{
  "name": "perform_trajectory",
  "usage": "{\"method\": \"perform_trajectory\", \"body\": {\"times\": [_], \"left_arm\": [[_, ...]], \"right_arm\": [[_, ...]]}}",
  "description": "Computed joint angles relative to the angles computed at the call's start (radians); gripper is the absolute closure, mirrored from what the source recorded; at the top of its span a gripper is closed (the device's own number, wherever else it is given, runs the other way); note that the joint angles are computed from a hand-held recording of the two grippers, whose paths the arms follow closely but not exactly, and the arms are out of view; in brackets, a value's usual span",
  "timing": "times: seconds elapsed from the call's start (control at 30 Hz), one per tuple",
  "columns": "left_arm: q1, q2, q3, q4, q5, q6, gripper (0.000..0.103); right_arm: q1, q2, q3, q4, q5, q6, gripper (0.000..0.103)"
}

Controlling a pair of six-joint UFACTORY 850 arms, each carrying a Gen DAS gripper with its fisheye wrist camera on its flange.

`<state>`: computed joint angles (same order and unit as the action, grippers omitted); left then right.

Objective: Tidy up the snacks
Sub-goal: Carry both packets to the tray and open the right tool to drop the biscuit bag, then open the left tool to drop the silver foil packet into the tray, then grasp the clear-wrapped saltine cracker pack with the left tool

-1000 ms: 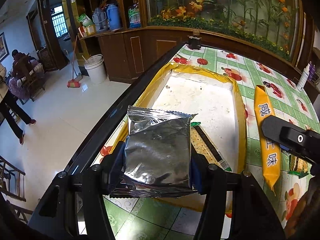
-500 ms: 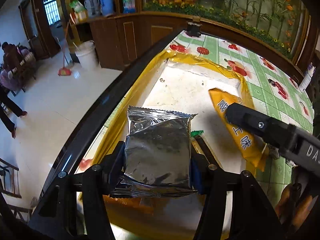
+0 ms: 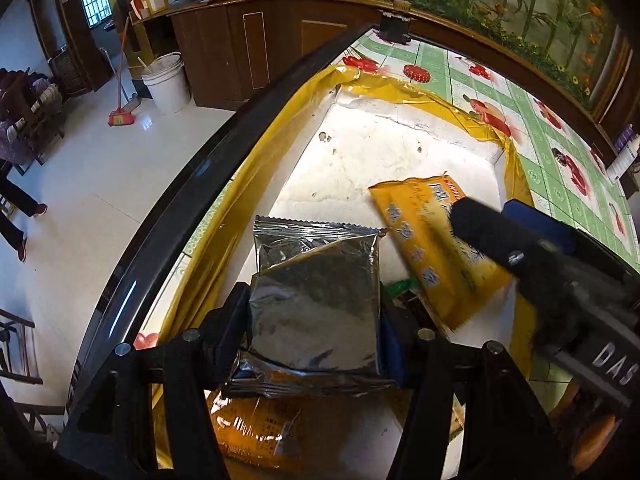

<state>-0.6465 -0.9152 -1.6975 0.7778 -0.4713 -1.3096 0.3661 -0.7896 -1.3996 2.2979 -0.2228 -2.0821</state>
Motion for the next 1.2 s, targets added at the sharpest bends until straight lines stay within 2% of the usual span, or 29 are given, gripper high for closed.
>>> {"method": "perform_trajectory", "body": {"times": [0.17,0.23,0.3,0.37,0.5,0.7,1.2], "left_arm": [[-0.036,0.069,0.099,0.240,-0.027,-0.260,0.042],[-0.059,0.095,0.136,0.347,-0.058,-0.370,0.042],[-0.082,0.114,0.160,0.441,-0.096,-0.462,0.040],[-0.105,0.137,0.190,0.526,-0.125,-0.541,0.035],[-0.135,0.164,0.216,0.610,-0.128,-0.604,0.034],[-0.174,0.173,0.211,0.627,-0.139,-0.595,0.034],[-0.260,0.169,0.174,0.673,-0.144,-0.574,0.034]], "right_arm": [[-0.036,0.089,0.131,0.129,-0.136,-0.081,0.031],[-0.059,0.140,0.213,0.181,-0.217,-0.097,0.030],[-0.091,0.186,0.297,0.190,-0.333,-0.057,0.026],[-0.114,0.228,0.367,0.213,-0.398,-0.042,0.025],[-0.135,0.321,0.494,0.338,-0.406,-0.141,0.024],[-0.165,0.429,0.651,0.496,-0.404,-0.275,0.024],[-0.305,0.626,0.937,0.648,-0.479,-0.401,0.023]]}}
